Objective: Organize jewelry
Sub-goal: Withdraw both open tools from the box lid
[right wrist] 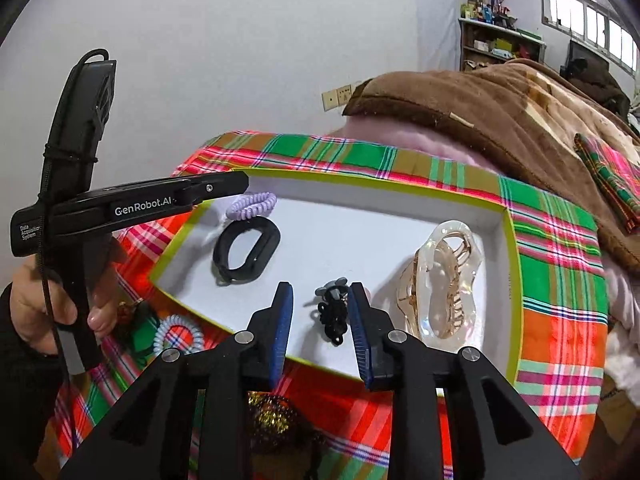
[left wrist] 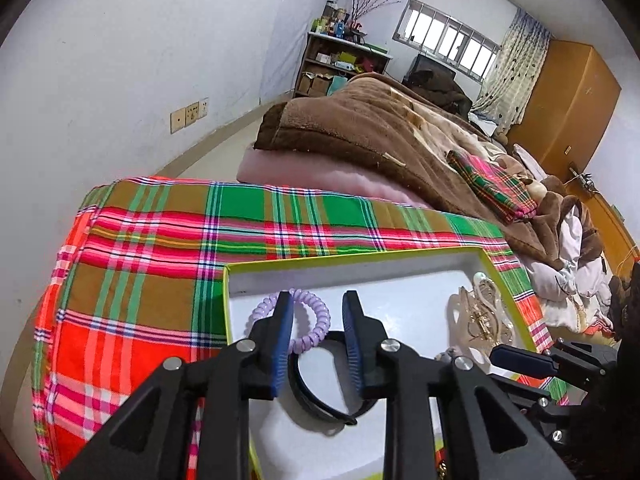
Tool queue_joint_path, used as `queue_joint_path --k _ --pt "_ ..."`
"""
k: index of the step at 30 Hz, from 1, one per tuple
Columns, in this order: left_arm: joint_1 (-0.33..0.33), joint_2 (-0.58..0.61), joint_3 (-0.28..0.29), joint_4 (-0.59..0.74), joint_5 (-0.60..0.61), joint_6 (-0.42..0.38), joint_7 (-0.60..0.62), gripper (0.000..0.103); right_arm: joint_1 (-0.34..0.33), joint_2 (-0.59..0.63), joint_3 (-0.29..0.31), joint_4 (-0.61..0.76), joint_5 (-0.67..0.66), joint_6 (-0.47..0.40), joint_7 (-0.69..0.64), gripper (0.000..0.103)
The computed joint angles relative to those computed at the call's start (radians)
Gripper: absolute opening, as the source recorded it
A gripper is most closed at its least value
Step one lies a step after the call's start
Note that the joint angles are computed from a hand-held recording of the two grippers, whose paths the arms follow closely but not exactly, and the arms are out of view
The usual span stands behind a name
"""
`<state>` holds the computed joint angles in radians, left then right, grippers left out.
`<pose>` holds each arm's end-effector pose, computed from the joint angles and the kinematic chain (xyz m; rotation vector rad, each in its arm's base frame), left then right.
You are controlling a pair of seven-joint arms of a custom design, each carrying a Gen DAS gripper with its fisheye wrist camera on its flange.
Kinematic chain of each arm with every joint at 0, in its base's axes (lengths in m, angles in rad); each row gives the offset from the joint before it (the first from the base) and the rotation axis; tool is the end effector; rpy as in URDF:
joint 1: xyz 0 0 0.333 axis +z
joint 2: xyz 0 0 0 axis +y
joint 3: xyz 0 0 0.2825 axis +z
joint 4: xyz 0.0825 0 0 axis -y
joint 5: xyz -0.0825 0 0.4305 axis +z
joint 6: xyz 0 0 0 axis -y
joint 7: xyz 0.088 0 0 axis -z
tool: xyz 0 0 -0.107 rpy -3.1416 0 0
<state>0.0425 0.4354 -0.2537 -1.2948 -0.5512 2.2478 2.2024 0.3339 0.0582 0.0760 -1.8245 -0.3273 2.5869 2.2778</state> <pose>0.7475 -0.1361 0.5320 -1.3682 2.4560 -1.1689 0.6124 0.2715 0.5313 -1.6720 1.8167 -0.5291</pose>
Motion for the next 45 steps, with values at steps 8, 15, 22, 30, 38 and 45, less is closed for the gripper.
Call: queue_joint_path --k 8,15,22,30,38,45 --pt "0.023 -0.192 0.018 -0.222 -0.092 0.053 0.084 0.027 0.006 -0.114 0.029 -0.104 -0.125 -0.006 0.133 0.029" --pt "-0.006 -0.415 0.085 -0.466 -0.190 0.082 0.185 0.027 -0.005 -0.227 0.083 -0.204 -0.181 -0.015 0.228 0.029" --pt "-0.058 -0.580 0.165 -0.642 -0.246 0.063 0.208 0.027 -0.017 -0.339 0.138 -0.291 -0.202 -0.047 0.276 0.029" --pt "-0.115 -0.744 0.227 -0.805 -0.254 0.075 0.213 0.027 -0.019 -0.444 0.187 -0.373 -0.204 -0.073 0.313 0.029" --pt "-0.156 -0.849 0.270 -0.906 -0.249 0.088 0.204 0.027 -0.016 -0.519 0.215 -0.444 -0.178 -0.078 0.338 0.029" --pt "-0.172 -0.904 0.291 -0.972 -0.228 0.095 0.193 0.027 -0.018 -0.546 0.226 -0.478 -0.155 -0.067 0.346 0.029"
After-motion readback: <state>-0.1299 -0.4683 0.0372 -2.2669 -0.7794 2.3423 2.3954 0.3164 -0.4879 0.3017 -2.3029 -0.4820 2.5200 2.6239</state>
